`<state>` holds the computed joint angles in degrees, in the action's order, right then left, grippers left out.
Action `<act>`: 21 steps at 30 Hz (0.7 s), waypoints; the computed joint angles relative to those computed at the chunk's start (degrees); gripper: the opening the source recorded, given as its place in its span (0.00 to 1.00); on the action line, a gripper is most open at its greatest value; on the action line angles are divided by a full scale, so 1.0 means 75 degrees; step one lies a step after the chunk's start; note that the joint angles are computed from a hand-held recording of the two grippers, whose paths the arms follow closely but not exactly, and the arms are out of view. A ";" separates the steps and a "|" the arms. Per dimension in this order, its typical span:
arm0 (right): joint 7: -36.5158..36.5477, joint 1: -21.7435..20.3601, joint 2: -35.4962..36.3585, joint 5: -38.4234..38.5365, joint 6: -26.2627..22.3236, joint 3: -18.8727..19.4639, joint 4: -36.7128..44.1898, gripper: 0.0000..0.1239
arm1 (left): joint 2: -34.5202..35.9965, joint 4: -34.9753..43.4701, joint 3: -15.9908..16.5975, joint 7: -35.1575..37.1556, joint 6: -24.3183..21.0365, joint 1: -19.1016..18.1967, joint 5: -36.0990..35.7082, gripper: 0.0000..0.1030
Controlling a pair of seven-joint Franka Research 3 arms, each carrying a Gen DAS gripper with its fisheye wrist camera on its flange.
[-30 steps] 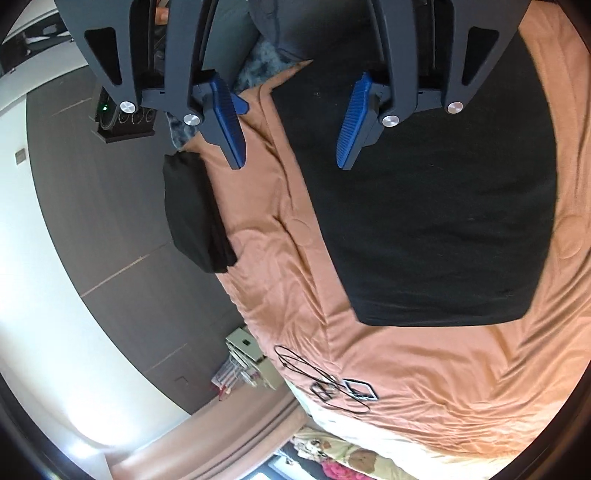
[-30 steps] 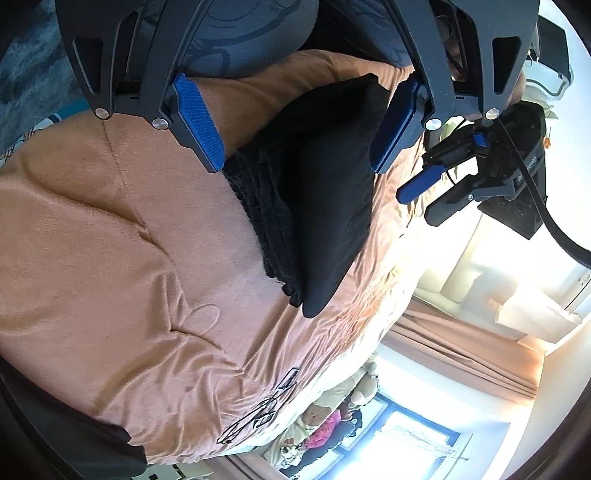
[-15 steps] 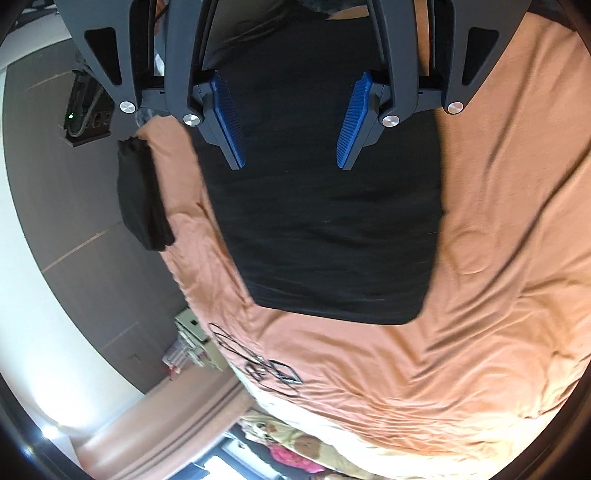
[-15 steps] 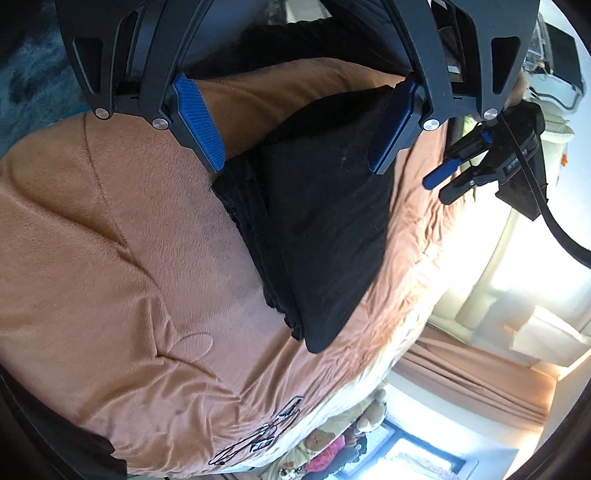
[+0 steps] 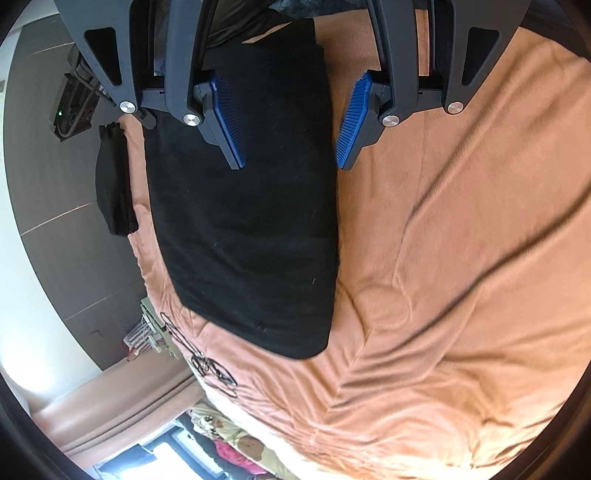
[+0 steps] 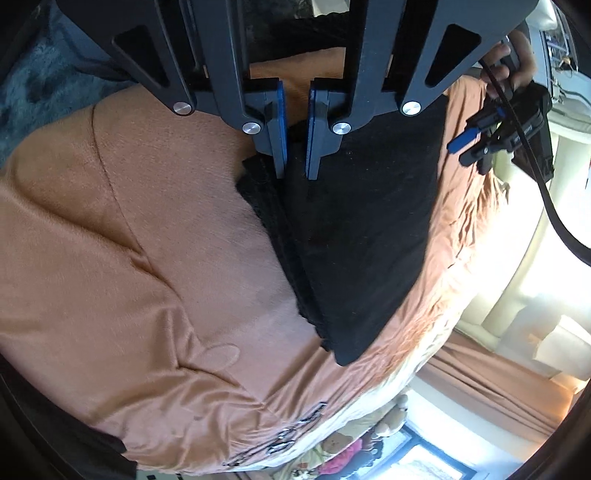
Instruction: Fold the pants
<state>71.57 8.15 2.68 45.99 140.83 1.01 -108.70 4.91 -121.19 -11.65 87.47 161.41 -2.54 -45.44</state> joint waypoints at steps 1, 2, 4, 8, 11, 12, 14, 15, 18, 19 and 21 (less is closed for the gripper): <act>0.0019 0.0010 0.0009 -0.0075 0.0041 0.0003 -0.0028 0.04 | 0.0024 -0.0014 -0.0024 0.0071 -0.0011 0.0010 -0.0147 0.52; 0.0031 0.0017 0.0011 -0.0139 0.0071 0.0004 -0.0050 0.04 | 0.0055 -0.0021 -0.0047 0.0117 -0.0024 0.0012 -0.0275 0.52; -0.0041 -0.0008 -0.0015 0.0000 0.0036 -0.0006 -0.0117 0.04 | 0.0106 -0.0065 -0.0109 0.0383 -0.0036 0.0038 -0.0667 0.52; -0.0143 -0.0012 -0.0040 0.0140 0.0062 -0.0009 -0.0177 0.04 | 0.0210 -0.0060 -0.0232 0.0894 -0.0050 0.0049 -0.1459 0.52; -0.0316 -0.0020 -0.0093 0.0357 0.0045 -0.0017 -0.0179 0.05 | 0.0156 -0.0157 -0.0230 0.0989 0.0061 0.0017 -0.1749 0.52; -0.0427 -0.0024 -0.0125 0.0450 0.0031 -0.0020 -0.0193 0.05 | 0.0136 -0.0180 -0.0224 0.1004 0.0075 0.0001 -0.1828 0.52; -0.0611 -0.0019 -0.0163 0.0496 0.0023 -0.0027 -0.0192 0.08 | 0.0058 -0.0274 -0.0215 0.1031 0.0110 -0.0044 -0.1992 0.52; -0.0691 -0.0013 -0.0160 0.0524 0.0035 -0.0029 -0.0179 0.09 | 0.0001 -0.0338 -0.0210 0.0988 0.0129 -0.0082 -0.2070 0.52; -0.0915 -0.0003 -0.0101 0.0578 0.0041 -0.0030 -0.0107 0.17 | -0.0107 -0.0483 -0.0176 0.0839 0.0264 -0.0233 -0.1936 0.53; -0.0998 -0.0007 -0.0062 0.0673 0.0000 -0.0026 -0.0062 0.24 | -0.0131 -0.0518 -0.0183 0.1035 0.0281 -0.0243 -0.2231 0.53; -0.1064 -0.0010 -0.0046 0.0752 0.0041 -0.0015 -0.0038 0.28 | -0.0192 -0.0603 -0.0171 0.1441 0.0283 -0.0279 -0.2810 0.53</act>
